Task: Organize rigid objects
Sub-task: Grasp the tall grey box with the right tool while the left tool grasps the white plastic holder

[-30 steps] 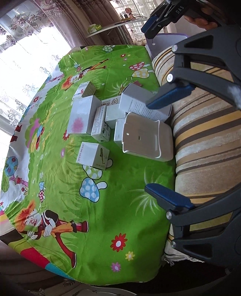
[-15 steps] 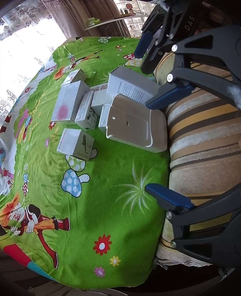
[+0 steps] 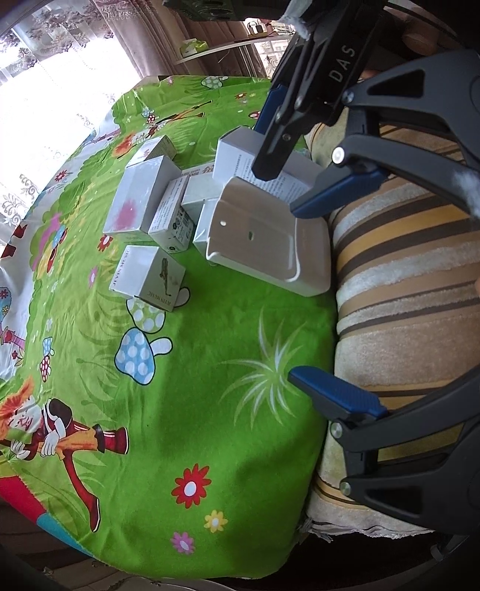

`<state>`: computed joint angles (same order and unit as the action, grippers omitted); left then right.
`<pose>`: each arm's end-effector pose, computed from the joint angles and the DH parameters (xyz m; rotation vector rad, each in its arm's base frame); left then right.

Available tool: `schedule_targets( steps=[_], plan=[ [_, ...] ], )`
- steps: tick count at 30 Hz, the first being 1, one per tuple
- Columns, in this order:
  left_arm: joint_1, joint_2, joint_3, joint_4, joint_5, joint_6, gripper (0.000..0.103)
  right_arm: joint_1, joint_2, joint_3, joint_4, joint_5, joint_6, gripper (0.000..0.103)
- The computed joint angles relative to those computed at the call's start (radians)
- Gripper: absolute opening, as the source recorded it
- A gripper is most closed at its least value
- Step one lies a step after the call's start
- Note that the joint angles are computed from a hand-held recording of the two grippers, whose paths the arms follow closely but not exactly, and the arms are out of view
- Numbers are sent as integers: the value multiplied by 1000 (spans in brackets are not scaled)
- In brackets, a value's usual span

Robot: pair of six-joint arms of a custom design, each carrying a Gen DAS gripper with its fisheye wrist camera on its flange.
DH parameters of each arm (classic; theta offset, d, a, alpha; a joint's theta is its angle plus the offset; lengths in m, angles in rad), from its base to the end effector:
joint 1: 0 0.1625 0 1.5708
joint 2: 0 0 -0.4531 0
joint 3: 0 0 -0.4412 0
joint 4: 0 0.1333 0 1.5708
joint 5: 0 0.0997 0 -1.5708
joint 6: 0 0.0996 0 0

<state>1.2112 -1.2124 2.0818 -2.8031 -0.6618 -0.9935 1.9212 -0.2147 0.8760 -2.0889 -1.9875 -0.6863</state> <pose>0.0018 -0.5974 0.2279 -0.9623 2.2362 -1.0887 0.3882 -0.7914 -0.1163 1.3937 -2.3596 -0.2906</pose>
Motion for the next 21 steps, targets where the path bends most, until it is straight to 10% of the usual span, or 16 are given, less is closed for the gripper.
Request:
schedule_targets(
  steps=[10, 21],
  plan=[
    [-1, 7, -14, 36, 5, -14, 84, 4, -11, 52, -74, -10, -80, 41],
    [-19, 31, -53, 117, 38, -18, 85, -19, -84, 120, -162, 94, -124, 40]
  ],
)
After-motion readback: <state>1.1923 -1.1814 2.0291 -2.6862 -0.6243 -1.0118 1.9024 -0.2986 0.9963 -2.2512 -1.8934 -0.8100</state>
